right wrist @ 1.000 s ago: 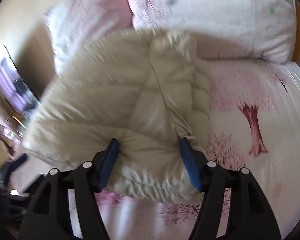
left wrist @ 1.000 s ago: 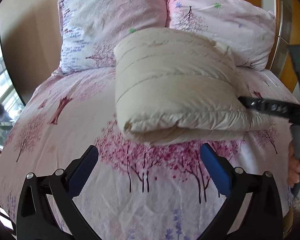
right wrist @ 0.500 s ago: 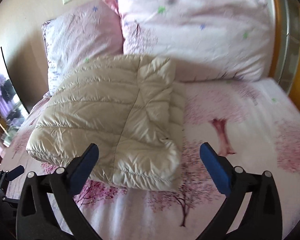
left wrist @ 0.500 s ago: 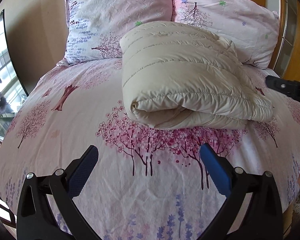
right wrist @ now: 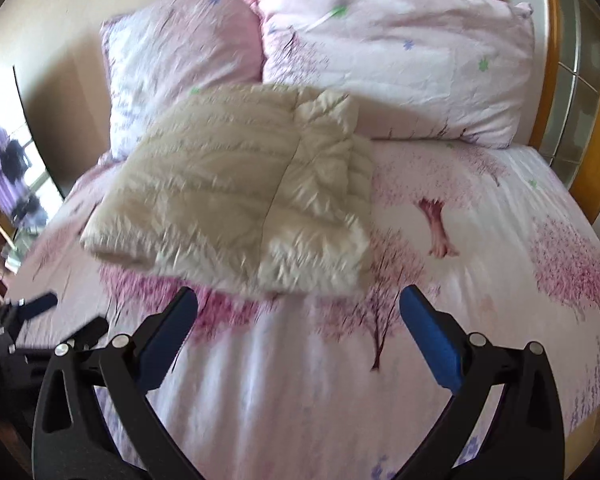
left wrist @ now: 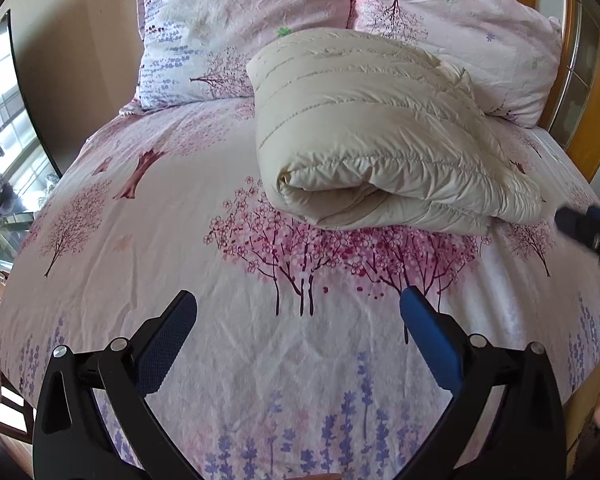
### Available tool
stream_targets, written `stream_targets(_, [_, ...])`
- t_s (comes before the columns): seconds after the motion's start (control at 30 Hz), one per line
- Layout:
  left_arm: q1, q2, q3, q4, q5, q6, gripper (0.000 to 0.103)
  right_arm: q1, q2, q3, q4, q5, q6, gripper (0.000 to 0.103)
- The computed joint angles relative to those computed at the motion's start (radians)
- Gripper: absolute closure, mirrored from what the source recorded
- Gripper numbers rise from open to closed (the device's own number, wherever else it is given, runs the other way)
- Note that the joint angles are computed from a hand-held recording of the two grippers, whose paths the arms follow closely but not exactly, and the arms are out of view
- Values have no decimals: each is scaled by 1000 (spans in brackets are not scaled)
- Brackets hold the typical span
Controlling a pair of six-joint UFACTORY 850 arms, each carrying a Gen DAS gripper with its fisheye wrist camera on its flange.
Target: Fold large clothes
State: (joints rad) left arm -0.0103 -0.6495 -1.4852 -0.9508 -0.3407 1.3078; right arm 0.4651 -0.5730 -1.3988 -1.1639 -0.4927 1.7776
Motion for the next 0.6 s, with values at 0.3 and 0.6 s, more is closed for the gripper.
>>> stream_targets(0.3, [-5,-6,-14,130,-18,-116,1,1,-50,-42,222,-7,-198,2])
stream_targets(0.6, [-8,-25,-42,250,-52,-236,1,1,-67,-65,297,-35,-278,2])
